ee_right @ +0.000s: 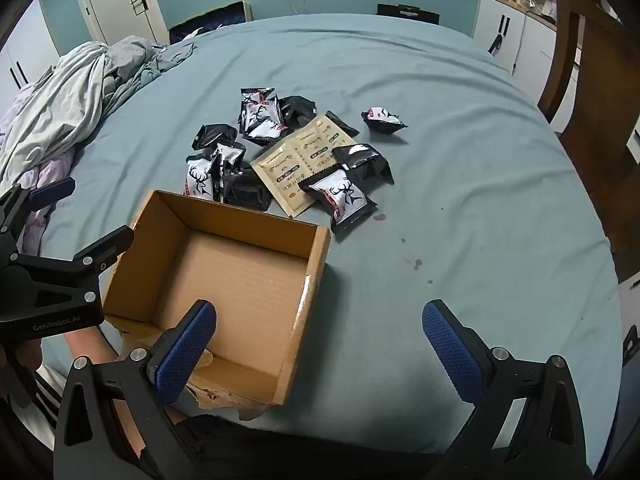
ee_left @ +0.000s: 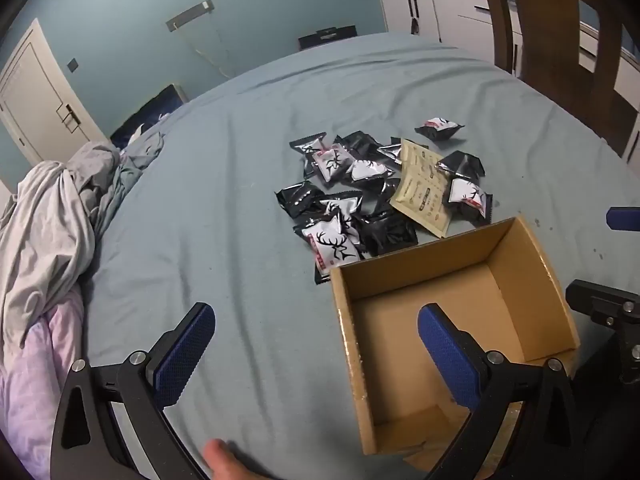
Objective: Organize snacks
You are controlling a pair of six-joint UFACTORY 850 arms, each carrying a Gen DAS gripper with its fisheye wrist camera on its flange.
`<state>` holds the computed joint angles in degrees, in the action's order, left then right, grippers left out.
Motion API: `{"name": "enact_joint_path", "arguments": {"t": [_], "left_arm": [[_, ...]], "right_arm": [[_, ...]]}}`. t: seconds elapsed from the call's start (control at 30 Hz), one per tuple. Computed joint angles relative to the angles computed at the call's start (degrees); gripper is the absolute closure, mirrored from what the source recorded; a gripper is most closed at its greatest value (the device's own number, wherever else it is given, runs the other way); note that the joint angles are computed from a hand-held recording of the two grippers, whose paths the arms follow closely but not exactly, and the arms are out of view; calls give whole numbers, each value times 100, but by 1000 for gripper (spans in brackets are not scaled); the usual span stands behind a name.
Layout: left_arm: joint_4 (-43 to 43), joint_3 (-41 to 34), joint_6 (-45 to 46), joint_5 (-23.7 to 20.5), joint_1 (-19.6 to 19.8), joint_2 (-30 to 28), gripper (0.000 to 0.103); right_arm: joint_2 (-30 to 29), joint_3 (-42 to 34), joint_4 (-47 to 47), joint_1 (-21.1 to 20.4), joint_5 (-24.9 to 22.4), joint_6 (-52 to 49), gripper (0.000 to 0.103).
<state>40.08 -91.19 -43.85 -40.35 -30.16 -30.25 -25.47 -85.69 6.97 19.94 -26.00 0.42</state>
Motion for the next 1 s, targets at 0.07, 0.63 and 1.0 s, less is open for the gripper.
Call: {"name": "enact_joint_path", "arguments": {"t": [0.07,0.63,1.0], "left_arm": [[40,-62,-35,-64,-16,-43,0],[53,175,-54,353,-13,161,0],[-113,151,-21,337,0,176,0]], "right_arm": [[-7,-6,-91,22,10,85,0],[-32,-35,-129,32,-23,133,0],[-9,-24,39,-5,-28,71,0]]}}
